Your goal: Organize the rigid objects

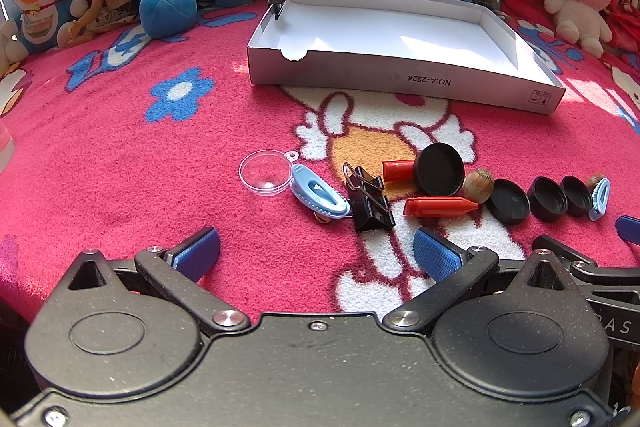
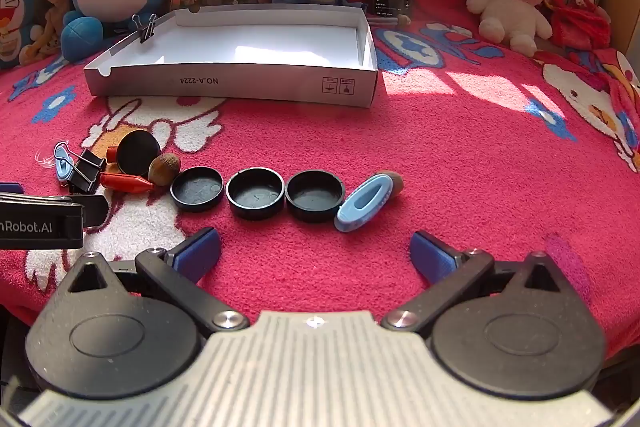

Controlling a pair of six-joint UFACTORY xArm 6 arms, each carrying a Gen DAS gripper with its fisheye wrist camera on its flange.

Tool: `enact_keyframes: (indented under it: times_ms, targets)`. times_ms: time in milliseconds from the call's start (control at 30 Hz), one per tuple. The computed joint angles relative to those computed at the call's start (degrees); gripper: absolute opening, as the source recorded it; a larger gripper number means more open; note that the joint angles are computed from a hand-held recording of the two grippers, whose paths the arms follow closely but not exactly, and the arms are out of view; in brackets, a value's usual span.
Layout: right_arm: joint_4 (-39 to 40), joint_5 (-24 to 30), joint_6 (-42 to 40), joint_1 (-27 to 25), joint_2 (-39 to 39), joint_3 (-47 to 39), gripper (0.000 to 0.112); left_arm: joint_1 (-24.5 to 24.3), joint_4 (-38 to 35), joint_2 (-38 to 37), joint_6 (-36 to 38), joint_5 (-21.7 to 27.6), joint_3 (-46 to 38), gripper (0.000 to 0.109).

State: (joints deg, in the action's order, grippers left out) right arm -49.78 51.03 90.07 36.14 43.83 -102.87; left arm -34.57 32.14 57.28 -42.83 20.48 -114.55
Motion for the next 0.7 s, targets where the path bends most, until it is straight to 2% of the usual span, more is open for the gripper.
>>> enact_keyframes:
  times_ms: [567, 700]
  targets:
    - [-0.2, -0.1, 0.2, 0.0, 0.0, 0.1, 0.103, 0.2, 1.2, -0.6, -1.3, -0.7, 1.2, 0.103]
    - [-0.4, -0.6, 0.3, -0.1, 0.1, 0.1, 0.103, 0.9, 2.9, -1.3, -2.2, -3.6, 3.2, 0.103]
